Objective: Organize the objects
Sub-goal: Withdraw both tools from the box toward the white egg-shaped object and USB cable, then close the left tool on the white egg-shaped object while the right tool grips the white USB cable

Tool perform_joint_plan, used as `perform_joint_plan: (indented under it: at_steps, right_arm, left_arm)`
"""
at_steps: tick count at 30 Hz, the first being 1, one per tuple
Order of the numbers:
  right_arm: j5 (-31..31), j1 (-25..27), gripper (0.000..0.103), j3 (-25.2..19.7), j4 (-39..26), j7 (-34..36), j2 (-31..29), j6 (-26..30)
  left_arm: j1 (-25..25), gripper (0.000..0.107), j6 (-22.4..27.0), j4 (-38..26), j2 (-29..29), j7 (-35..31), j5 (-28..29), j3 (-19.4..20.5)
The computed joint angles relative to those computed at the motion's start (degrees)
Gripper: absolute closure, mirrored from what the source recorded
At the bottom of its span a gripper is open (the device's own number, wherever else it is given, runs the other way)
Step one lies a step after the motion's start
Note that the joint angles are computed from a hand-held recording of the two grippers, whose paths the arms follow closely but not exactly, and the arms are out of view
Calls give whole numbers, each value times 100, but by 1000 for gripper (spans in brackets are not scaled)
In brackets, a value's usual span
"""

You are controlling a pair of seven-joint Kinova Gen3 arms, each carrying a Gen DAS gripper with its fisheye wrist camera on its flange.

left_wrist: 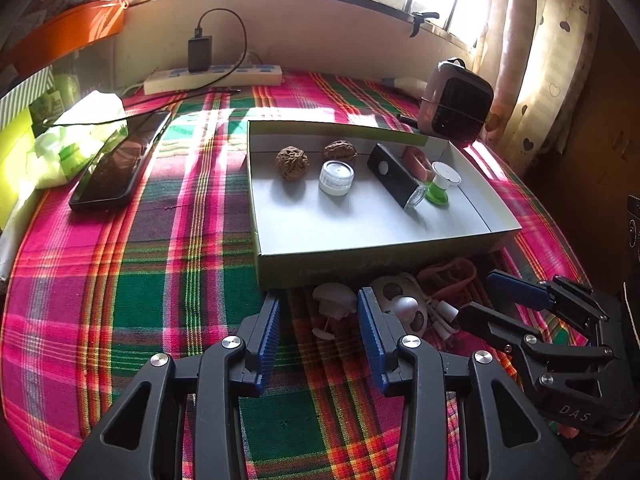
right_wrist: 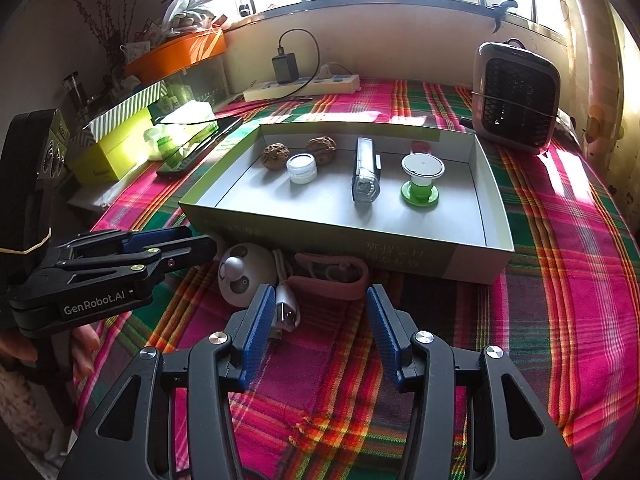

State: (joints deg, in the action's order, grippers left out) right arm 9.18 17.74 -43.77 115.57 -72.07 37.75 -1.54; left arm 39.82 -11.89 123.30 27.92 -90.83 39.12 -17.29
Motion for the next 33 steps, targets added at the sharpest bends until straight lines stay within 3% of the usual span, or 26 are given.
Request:
perform_joint_plan:
  at_steps: [10, 20, 27, 33]
  right_arm:
    - [-93, -319, 54, 214, -46, 180, -39, 139]
    - [-217, -447, 54, 280, -44, 403, -48, 131]
    - [-212, -631, 67, 430, -37, 403, -103, 110]
    - [-251, -818, 85, 634, -55, 339, -159, 108]
  left_arm:
    - [98, 69, 237, -174, 149, 55, -78, -217]
    - [-332, 69, -63, -25, 114, 495, -446, 185]
    - [-637, 70, -288, 107, 58, 597, -556, 520]
    - [-875, 71, -426, 182, 36, 656, -660, 779]
